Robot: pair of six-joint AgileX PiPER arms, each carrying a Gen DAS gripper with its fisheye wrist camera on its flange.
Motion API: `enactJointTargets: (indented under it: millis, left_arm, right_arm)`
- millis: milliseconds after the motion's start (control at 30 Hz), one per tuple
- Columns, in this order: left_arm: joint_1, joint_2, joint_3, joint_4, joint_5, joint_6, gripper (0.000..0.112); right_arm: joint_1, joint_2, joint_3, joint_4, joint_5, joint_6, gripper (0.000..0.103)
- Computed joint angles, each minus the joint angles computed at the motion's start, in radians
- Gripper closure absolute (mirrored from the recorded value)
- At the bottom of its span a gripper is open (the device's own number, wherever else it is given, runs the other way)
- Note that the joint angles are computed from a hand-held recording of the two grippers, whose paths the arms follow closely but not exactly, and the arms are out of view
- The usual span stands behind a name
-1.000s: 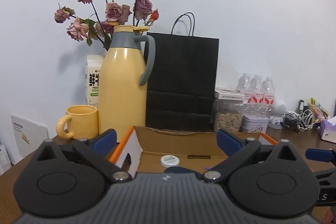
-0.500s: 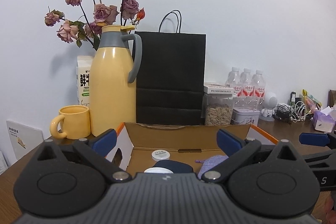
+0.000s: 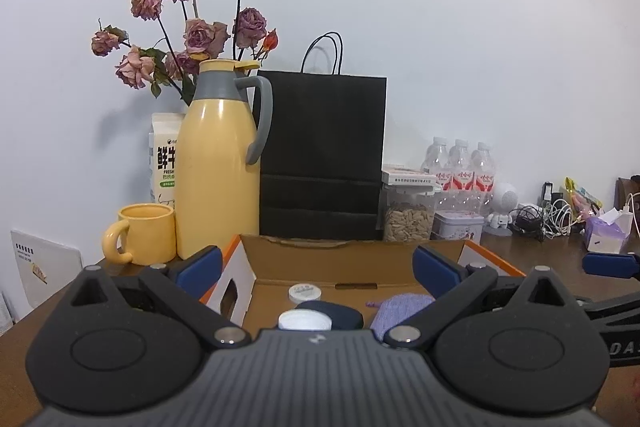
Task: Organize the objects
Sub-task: 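Move both grippers back toward the white cotton-bud box and small cap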
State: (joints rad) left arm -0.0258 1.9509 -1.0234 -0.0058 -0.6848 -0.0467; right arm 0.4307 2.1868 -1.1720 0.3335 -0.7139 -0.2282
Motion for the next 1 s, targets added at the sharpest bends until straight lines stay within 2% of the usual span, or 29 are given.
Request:
enactJointTargets:
  millis: [267,567,1000]
  left_arm:
    - [0.017,-0.091,0.104,0.007,0.016,0.009,0.009]
    - [0.062,-0.201,0.215,0.016,0.060,0.049,0.009]
    - [0.132,-0.324,0.346,0.065,0.126,0.017,0.009]
  right_arm:
    - [-0.004,-0.065,0.142,-0.002,-0.027,0.000,0.000]
    - [-0.012,-0.125,0.266,0.029,0.019,-0.062,0.000]
    - [0.025,-0.170,0.356,-0.003,0.049,0.004,0.000]
